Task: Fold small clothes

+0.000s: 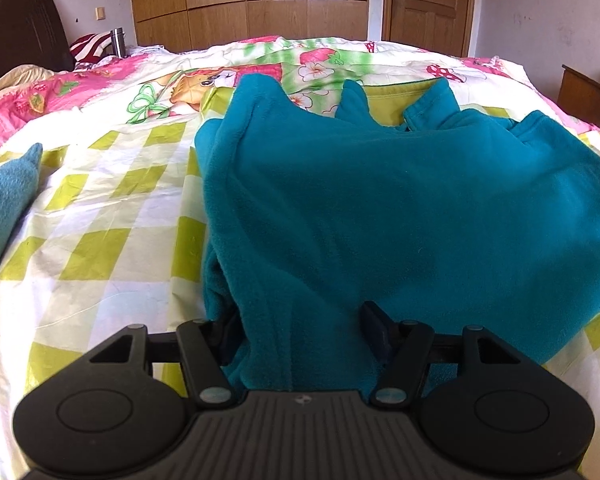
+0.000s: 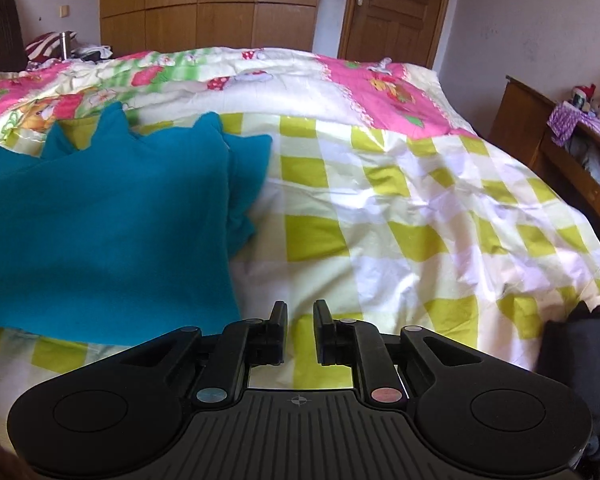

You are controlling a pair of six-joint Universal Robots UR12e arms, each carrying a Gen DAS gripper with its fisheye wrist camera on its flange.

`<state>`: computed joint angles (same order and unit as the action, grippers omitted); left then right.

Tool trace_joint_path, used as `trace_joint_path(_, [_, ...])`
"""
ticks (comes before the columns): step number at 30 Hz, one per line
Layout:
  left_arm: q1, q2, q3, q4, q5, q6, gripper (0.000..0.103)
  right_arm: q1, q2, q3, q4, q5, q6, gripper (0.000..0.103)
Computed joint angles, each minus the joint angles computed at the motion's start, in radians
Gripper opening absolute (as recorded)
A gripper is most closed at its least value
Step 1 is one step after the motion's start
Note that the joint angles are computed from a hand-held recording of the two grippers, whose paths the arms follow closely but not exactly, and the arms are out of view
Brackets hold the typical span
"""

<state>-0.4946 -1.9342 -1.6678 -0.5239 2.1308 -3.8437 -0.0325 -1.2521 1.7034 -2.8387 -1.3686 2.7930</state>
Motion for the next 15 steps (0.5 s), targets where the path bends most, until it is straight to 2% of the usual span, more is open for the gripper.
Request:
trace_joint_path(7, [-0.011, 0.01, 0.005, -0.022, 0.036, 0.007, 0.074, 0.035, 0.023, -0.02, -0.007, 0.049, -0.011, 0.015])
trace_joint_path(12, [-0.003, 0.009, 0.003, -0.052, 0.005, 0.001, 0.075, 0.056, 0.033, -0.019, -0.016, 0.017, -0.042, 0.015])
trace_joint_path(15, [0.001, 0.013, -0.004, -0.042, -0.007, -0.005, 0.075, 0.06, 0.049, -0.028, -0.004, -0.036, -0.048, 0.015])
